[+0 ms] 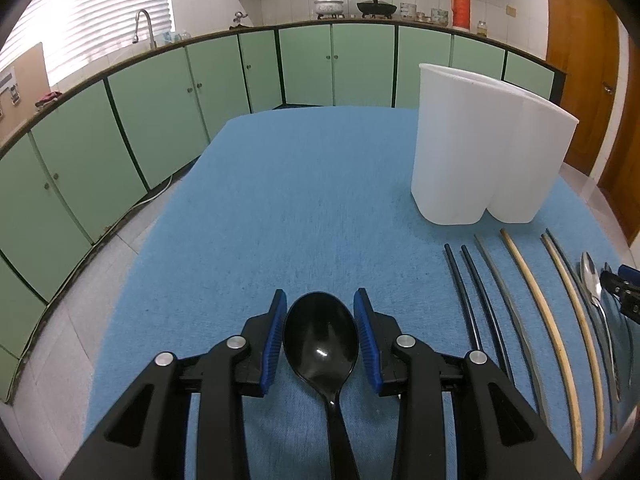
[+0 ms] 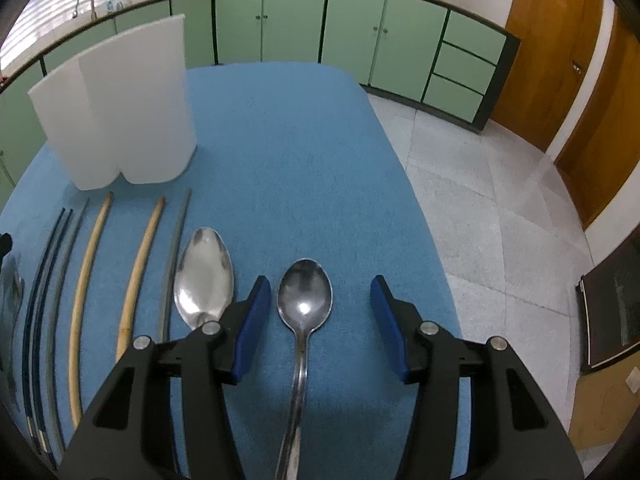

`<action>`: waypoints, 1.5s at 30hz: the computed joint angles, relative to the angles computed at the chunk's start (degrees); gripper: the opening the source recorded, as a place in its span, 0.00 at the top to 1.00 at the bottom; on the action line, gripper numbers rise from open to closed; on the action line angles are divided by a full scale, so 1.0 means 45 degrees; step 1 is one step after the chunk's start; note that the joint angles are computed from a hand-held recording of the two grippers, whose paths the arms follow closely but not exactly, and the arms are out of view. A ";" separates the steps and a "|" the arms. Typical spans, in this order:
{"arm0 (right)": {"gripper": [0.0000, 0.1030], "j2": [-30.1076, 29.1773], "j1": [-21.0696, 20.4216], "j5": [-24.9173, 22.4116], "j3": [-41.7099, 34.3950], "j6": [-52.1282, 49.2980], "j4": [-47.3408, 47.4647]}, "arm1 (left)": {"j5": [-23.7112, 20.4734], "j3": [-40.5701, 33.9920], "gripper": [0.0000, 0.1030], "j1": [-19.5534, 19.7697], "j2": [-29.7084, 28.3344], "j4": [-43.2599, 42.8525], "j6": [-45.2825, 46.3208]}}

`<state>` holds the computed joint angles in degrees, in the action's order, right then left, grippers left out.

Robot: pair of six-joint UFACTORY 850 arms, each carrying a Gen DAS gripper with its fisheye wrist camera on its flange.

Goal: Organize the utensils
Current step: 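Lift the black spoon with the left gripper while the right gripper lifts the silver spoon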

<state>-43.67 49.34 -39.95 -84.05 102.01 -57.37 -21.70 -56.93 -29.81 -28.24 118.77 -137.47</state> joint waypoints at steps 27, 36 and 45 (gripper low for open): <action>0.73 0.3052 0.1190 -0.0095 0.3049 0.6394 -0.7256 | -0.2520 0.2003 0.67 -0.0131 0.2056 0.5421 -0.5668; 0.74 0.3428 0.1308 -0.0588 0.3192 0.6661 -0.8062 | -0.2879 0.1990 0.67 -0.0216 0.2257 0.5577 -0.5756; 0.74 0.3697 0.1142 -0.1051 0.2499 0.6440 -0.9265 | -0.3550 0.1305 0.67 -0.0231 0.2528 0.6683 -0.6208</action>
